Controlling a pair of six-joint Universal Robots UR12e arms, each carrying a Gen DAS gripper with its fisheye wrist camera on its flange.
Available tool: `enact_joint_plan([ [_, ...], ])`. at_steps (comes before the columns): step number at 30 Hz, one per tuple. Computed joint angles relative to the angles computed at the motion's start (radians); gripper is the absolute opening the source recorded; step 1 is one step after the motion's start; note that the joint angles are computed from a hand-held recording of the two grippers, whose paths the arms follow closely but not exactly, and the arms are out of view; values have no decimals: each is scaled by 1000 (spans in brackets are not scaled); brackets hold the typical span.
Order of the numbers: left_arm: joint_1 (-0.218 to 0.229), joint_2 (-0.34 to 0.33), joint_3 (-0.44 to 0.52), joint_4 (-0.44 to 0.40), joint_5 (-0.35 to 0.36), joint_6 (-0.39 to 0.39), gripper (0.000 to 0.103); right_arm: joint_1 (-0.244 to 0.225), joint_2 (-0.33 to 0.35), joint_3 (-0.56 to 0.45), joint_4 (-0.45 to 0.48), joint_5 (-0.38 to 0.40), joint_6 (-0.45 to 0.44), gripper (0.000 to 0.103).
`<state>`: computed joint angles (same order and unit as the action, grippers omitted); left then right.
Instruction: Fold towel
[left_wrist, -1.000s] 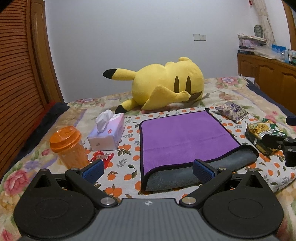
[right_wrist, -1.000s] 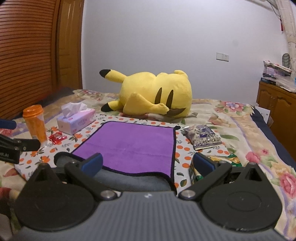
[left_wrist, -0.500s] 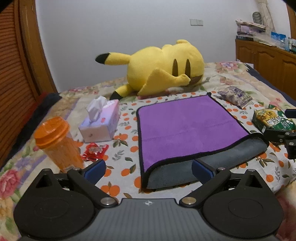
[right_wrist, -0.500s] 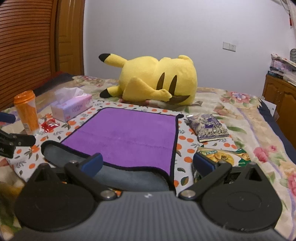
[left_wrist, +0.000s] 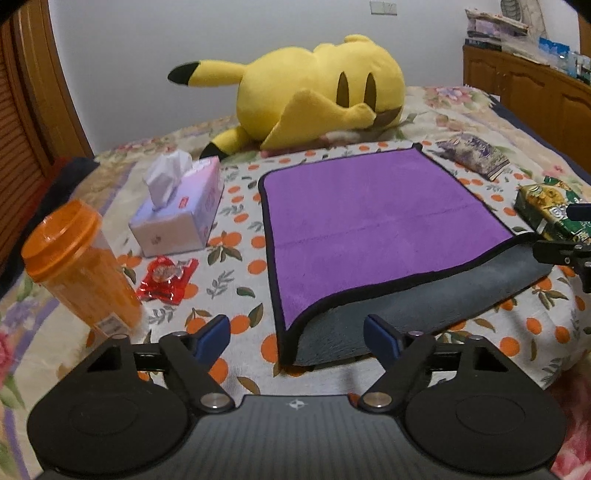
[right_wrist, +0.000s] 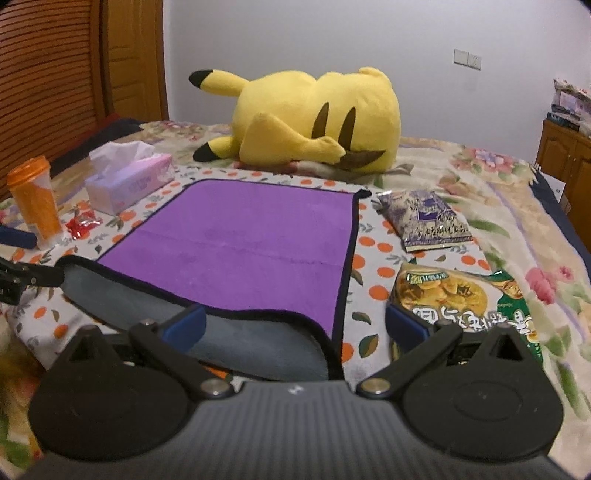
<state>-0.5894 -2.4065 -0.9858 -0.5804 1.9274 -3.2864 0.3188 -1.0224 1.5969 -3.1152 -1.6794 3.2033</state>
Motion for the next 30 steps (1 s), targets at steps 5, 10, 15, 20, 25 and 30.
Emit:
enact_joint_plan([
  [5, 14, -5, 9, -24, -45, -13, 68, -15, 5, -10, 35, 41, 7, 90],
  [10, 23, -15, 25, -41, -72, -21, 56, -27, 9, -18, 70, 82, 8, 86],
  [15, 32, -21, 35, -62, -112, -27, 47, -39, 11, -27, 104, 122, 16, 83],
  [20, 35, -23, 39, -78, -132, -22, 39, -50, 11, -30, 129, 161, 25, 76],
  [25, 38, -22, 41, -101, -158, -28, 34, -59, 7, -35, 165, 205, 37, 64],
  [30, 40, -22, 43, -116, -178, -39, 27, -64, 2, -37, 199, 236, 41, 48],
])
